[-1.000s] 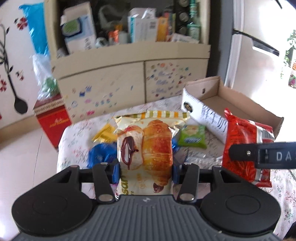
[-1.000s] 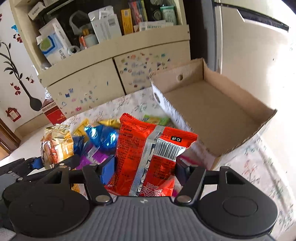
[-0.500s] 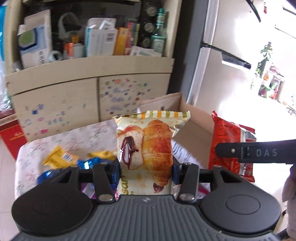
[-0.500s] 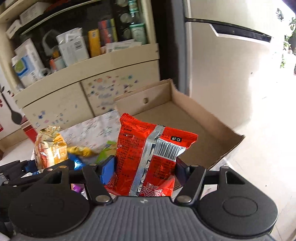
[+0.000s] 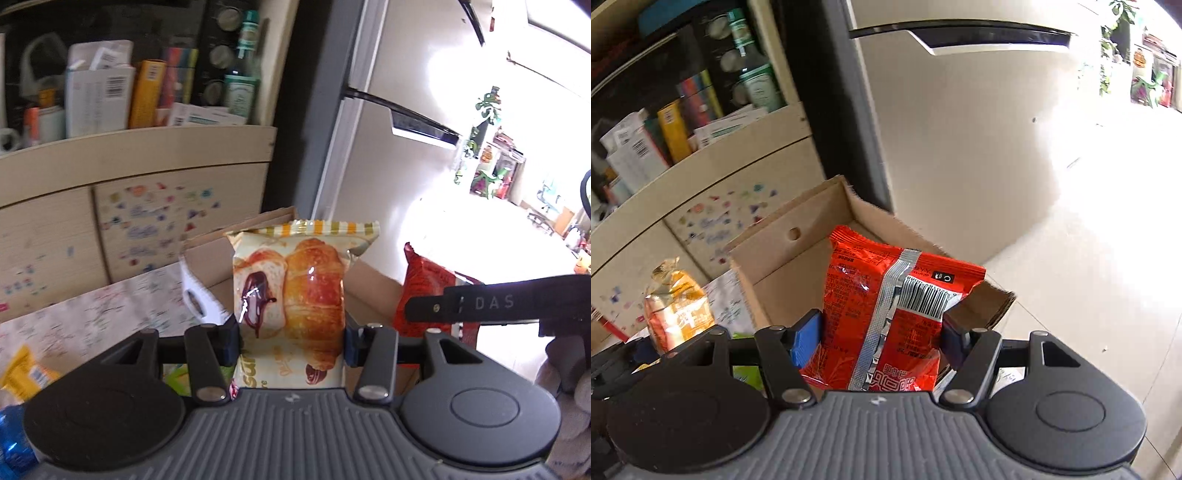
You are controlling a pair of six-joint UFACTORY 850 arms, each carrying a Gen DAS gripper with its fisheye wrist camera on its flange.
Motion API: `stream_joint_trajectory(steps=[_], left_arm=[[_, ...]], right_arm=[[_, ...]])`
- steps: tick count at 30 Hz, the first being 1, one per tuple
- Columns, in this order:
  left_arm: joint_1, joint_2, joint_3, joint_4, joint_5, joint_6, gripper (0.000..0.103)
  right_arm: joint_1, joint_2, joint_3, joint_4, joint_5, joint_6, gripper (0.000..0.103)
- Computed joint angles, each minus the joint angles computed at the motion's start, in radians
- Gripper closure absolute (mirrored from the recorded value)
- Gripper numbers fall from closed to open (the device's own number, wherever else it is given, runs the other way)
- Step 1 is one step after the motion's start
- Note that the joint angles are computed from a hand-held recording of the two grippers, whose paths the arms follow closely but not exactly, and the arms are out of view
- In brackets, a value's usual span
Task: Organize snacks
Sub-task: 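Carry the croissant pack and red bag with both tools over the cardboard box, then open both tools to drop the red bag and croissant pack into the box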
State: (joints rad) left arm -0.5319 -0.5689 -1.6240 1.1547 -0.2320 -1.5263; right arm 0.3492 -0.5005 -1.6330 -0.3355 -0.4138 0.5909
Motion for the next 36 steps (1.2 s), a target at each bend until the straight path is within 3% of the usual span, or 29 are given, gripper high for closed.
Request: stream_joint_trajectory(steps=[4, 8, 12, 16, 19, 25, 36], left_arm=[[0.008, -0.072, -0.095, -0.186, 0.023, 0.176, 0.054], [0.011, -0.124, -0.155, -0.274, 0.031, 0.262, 0.051], [0.011, -0.122, -0.141, -0.147, 0.056, 0.084, 0.025], [0.006, -0.098, -0.122, -0.097, 0.037, 0.029, 0.02], [0.007, -0.071, -0.104, -0.218, 0.004, 0.118, 0.019], [0.002, 0.005, -0.032, -0.348, -0.075, 0.23, 0.017], [-0.019, 0.171, 0.176, -0.31, -0.163, 0.142, 0.013]], right_arm=[[-0.005, -0.018, -0.024, -0.011, -0.006, 0.028, 0.031], [-0.011, -0.03, -0.037, -0.068, -0.011, 0.1, 0.031], [-0.021, -0.039, -0.051, -0.005, -0.022, 0.065, 0.03], [-0.017, -0.029, -0.04, -0.028, -0.009, 0.078, 0.024], [-0.022, -0.018, -0.029, 0.011, 0.009, 0.039, 0.022], [-0.028, 0.0, -0.004, 0.213, 0.037, -0.17, 0.022], [-0.007, 0.025, 0.053, 0.593, -0.006, -0.629, 0.021]])
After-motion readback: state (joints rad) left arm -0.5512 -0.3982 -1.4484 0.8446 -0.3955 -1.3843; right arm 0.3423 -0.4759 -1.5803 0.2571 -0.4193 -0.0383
